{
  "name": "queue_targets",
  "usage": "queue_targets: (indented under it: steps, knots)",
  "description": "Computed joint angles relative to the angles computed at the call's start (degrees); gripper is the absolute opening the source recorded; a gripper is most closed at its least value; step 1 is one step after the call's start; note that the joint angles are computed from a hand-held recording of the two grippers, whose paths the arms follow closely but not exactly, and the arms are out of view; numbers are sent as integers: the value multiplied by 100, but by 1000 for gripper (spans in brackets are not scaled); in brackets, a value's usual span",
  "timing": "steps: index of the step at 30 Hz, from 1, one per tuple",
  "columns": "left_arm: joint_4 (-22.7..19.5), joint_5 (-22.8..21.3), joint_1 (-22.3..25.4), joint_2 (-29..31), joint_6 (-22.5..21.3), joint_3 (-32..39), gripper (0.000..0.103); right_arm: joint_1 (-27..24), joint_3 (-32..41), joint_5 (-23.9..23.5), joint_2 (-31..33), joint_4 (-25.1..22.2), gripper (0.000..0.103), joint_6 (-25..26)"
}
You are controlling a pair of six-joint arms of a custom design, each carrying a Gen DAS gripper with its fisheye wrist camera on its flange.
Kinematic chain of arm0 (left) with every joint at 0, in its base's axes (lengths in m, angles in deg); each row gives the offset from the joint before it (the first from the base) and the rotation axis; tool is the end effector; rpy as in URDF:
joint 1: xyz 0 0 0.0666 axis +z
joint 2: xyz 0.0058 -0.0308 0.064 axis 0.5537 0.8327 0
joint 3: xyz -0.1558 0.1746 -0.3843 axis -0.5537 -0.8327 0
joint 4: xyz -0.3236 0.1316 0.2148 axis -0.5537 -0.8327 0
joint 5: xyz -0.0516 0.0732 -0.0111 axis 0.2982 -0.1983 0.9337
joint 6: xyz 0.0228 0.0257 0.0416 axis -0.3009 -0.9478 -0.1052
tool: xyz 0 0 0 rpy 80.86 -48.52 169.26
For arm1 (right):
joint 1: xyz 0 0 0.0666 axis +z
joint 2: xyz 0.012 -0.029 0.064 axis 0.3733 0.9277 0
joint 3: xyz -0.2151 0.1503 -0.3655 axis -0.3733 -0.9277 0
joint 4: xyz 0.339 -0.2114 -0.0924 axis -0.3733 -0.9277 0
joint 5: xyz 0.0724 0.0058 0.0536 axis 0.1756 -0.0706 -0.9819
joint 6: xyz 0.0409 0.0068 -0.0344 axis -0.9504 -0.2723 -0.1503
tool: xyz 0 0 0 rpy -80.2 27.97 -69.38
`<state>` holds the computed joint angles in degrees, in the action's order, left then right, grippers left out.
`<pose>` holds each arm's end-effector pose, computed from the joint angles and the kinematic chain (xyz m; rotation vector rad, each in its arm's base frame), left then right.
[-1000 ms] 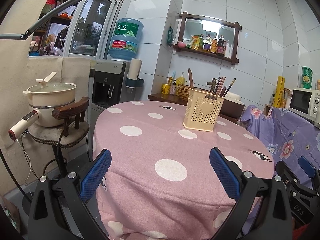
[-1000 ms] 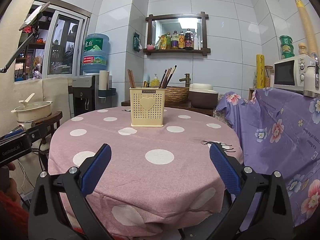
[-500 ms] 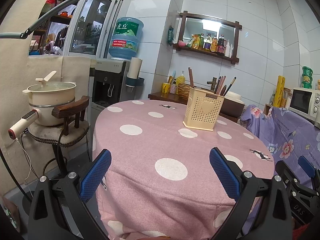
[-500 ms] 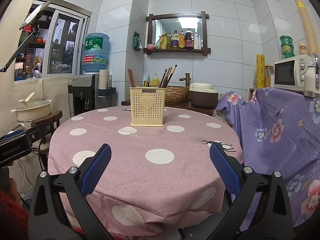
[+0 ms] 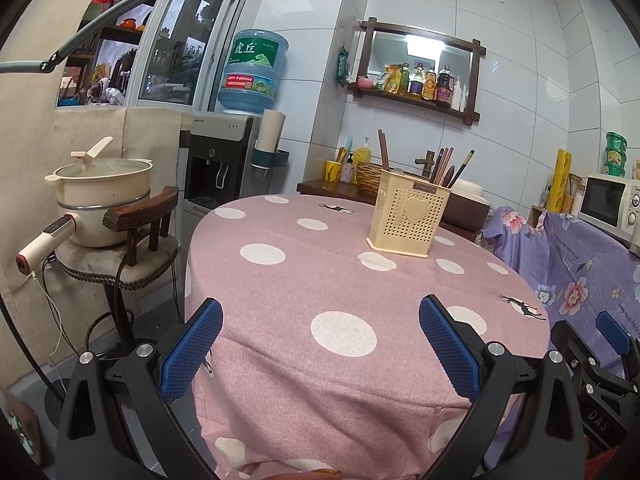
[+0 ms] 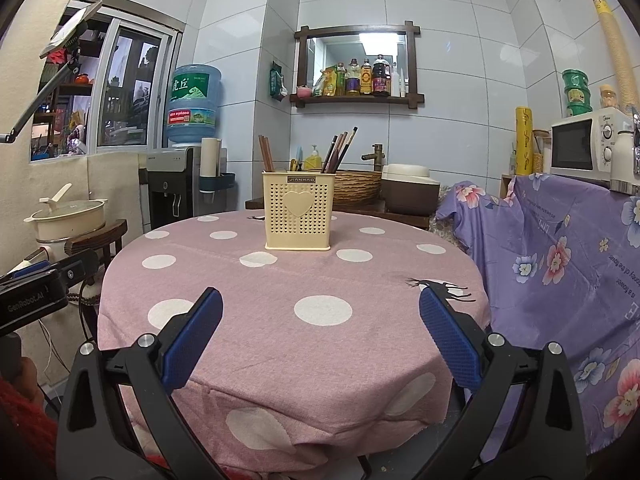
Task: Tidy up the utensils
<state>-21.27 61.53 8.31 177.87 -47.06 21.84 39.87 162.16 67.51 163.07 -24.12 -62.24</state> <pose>0.6692 -0.3093 0.4314 0.0475 1.8927 -0.2840 0.6273 0.1840 0.4304 0.2018 1.7749 -0.1617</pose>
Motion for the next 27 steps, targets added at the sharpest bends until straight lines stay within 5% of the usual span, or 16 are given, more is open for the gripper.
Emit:
queue_targets:
  steps: [27]
  knots:
    - [-187,-38,-26,37,60,73,98,-32,-4,-38,16,-86,97,-35]
